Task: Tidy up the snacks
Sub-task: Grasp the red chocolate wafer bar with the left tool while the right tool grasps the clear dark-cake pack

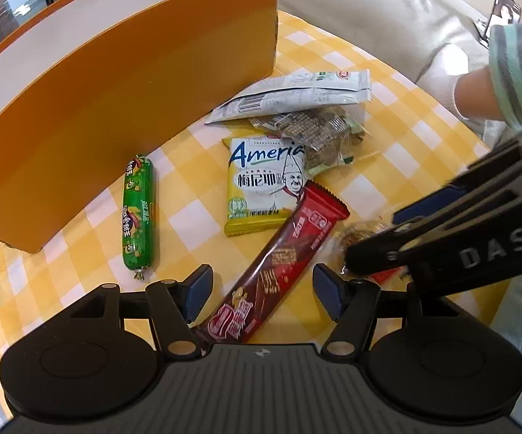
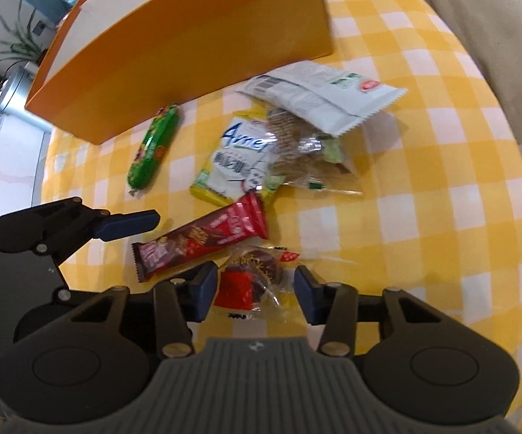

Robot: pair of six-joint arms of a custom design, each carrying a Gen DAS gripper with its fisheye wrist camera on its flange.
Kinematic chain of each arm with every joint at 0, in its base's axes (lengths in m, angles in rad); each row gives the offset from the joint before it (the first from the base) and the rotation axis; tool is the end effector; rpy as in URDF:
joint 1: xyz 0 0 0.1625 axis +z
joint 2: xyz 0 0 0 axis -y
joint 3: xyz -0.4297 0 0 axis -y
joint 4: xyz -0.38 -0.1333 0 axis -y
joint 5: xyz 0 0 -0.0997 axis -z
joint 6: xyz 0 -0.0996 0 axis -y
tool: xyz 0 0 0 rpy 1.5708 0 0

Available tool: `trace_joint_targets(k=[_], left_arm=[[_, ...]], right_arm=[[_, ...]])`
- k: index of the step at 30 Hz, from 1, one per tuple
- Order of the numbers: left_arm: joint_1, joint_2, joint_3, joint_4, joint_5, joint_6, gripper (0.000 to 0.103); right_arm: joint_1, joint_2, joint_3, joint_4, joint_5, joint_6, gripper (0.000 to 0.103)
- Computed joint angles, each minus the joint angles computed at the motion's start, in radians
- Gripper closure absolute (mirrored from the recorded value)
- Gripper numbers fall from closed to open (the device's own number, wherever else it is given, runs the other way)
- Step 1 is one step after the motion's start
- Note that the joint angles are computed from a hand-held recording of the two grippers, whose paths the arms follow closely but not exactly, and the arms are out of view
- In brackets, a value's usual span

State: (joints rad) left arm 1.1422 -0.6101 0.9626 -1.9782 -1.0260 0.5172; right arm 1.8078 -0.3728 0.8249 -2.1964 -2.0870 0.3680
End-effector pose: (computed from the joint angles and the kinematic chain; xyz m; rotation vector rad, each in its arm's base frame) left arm -0.1697 -0.8163 0.1979 1.1641 2.3190 -0.0391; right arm 0.2826 -0.8115 0.0849 -0.2357 -2.6575 0.4312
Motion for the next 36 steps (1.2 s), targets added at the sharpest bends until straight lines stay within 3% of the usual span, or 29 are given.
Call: trace_joint_targets(k=[4, 9, 14, 17, 20, 22, 31, 36], left_arm=[[-0.003, 0.014, 0.002, -0.002, 0.019, -0.003, 0.036], [-0.008, 0.011, 0.022, -0.028, 0.025, -0.003, 0.046], [-0.016, 0.009, 0.006, 0.045, 0.047, -0.071, 0.066], [-0.018, 0.011, -0.018, 0.105, 0.068, -0.158, 0.075], [-0.008, 0.026, -0.083, 0.203, 0.051, -0.297, 0.076], [-0.003, 0.024, -0.089, 0.212, 0.038, -0.328, 0.076], [-0.013, 0.000, -0.014, 0.125, 0.076, -0.285, 0.069], [-0.011, -0.008, 0.003, 0.095, 0.069, -0.307, 0.077]], right_arm=[[-0.004, -0.013, 0.015, -0.003, -0.014, 0.031, 0.059], [-0.020, -0.019, 0.015, 0.020, 0.053, 0.081, 0.059], [-0.039, -0.018, 0.007, 0.075, 0.108, 0.176, 0.058], [-0.042, -0.016, 0.007, 0.077, 0.119, 0.183, 0.058], [-0.039, -0.009, -0.005, 0.097, 0.116, 0.176, 0.057], [-0.041, -0.014, 0.005, 0.098, 0.124, 0.190, 0.057], [-0.036, -0.015, 0.009, 0.105, 0.115, 0.181, 0.060], [-0.030, -0.008, 0.008, 0.085, 0.096, 0.158, 0.066]])
